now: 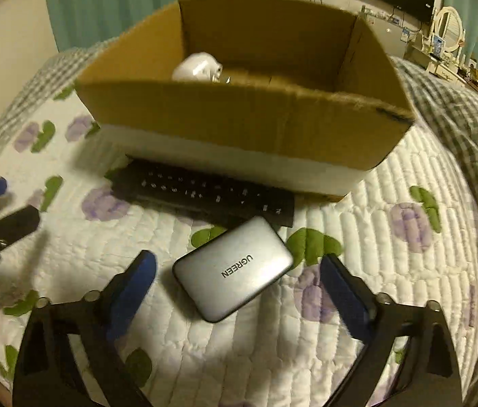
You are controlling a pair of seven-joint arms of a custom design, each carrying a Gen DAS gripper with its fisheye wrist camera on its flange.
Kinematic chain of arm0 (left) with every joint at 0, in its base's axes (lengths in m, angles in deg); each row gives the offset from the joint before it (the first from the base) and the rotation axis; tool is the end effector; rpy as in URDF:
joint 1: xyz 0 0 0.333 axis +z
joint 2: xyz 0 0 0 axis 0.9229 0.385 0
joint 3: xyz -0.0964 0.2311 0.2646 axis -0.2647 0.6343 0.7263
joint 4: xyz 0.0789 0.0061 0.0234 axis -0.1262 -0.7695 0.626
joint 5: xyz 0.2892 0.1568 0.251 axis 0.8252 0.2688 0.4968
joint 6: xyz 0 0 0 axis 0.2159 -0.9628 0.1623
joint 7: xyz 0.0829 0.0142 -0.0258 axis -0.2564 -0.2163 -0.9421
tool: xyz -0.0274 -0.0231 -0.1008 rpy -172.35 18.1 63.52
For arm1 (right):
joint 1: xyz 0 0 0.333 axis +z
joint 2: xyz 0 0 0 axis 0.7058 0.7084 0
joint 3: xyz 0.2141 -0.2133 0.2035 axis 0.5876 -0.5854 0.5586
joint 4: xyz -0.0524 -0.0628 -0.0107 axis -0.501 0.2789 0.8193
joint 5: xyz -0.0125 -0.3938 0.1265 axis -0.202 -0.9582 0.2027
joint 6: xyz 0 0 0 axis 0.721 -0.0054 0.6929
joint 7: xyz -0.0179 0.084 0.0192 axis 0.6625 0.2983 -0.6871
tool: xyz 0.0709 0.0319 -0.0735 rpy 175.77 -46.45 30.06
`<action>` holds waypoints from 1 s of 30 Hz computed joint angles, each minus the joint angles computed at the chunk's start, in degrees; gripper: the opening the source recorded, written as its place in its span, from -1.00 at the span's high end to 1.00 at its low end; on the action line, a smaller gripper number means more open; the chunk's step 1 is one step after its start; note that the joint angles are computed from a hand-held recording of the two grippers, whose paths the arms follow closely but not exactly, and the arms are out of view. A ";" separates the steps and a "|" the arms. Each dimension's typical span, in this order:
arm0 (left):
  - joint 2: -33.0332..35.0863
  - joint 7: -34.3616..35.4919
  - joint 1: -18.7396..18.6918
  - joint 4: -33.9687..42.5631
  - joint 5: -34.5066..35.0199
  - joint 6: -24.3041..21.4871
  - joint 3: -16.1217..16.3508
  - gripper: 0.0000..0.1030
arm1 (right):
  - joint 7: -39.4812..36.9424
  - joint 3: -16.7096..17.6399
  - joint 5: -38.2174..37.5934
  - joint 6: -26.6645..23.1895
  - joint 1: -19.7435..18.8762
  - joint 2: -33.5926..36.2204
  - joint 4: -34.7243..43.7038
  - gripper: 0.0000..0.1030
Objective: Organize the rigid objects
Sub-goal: 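Grasp the grey UGREEN power bank with the right tool, then grasp the black remote by its end with the left tool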
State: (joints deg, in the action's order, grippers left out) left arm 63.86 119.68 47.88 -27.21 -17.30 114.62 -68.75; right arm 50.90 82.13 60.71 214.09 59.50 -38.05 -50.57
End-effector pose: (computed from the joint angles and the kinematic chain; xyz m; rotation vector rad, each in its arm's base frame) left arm 0.6734 -0.2878 0.4862 -1.5936 2.0739 -0.7130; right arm 0.6729 0.2009 0.4475 -1.8681 1.8531 -0.5322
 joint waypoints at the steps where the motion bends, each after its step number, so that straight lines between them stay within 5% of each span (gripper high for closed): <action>1: -0.07 0.11 0.00 -0.05 0.03 0.16 -0.03 -0.99 | -0.99 0.60 1.05 -0.42 -0.53 0.57 0.50 -0.79; 4: -0.12 0.69 -0.24 0.14 0.39 0.34 -0.19 -0.99 | -4.43 2.32 4.67 -1.51 -2.12 2.03 1.93 -0.50; 9: 0.81 4.02 -1.05 2.16 1.31 -0.34 -0.84 -0.99 | -6.42 3.15 9.72 1.91 -3.58 0.52 -0.92 -0.48; 14: 3.19 9.59 -2.37 6.05 2.42 -0.26 -1.60 -0.99 | 1.80 -1.44 4.46 0.86 -1.25 -3.65 -4.27 -0.48; 20: 9.79 16.90 -6.88 15.49 7.98 -6.18 0.70 -0.95 | 5.78 -1.27 5.88 0.99 -3.97 -6.29 -6.11 -0.48; 24: 12.69 21.86 -7.58 18.18 8.41 -9.40 0.09 -0.69 | 6.08 -0.96 6.85 0.41 -5.13 -6.25 -5.99 -0.48; 30: 17.65 25.09 -8.98 25.03 7.68 -13.03 0.55 -0.56 | 3.88 0.28 11.05 -0.27 -6.44 -4.63 -4.65 -0.48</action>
State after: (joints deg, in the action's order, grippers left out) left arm 81.52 144.78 38.90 -2.18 -9.63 101.59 -68.20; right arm 54.78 82.42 71.76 213.81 53.06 -42.68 -55.22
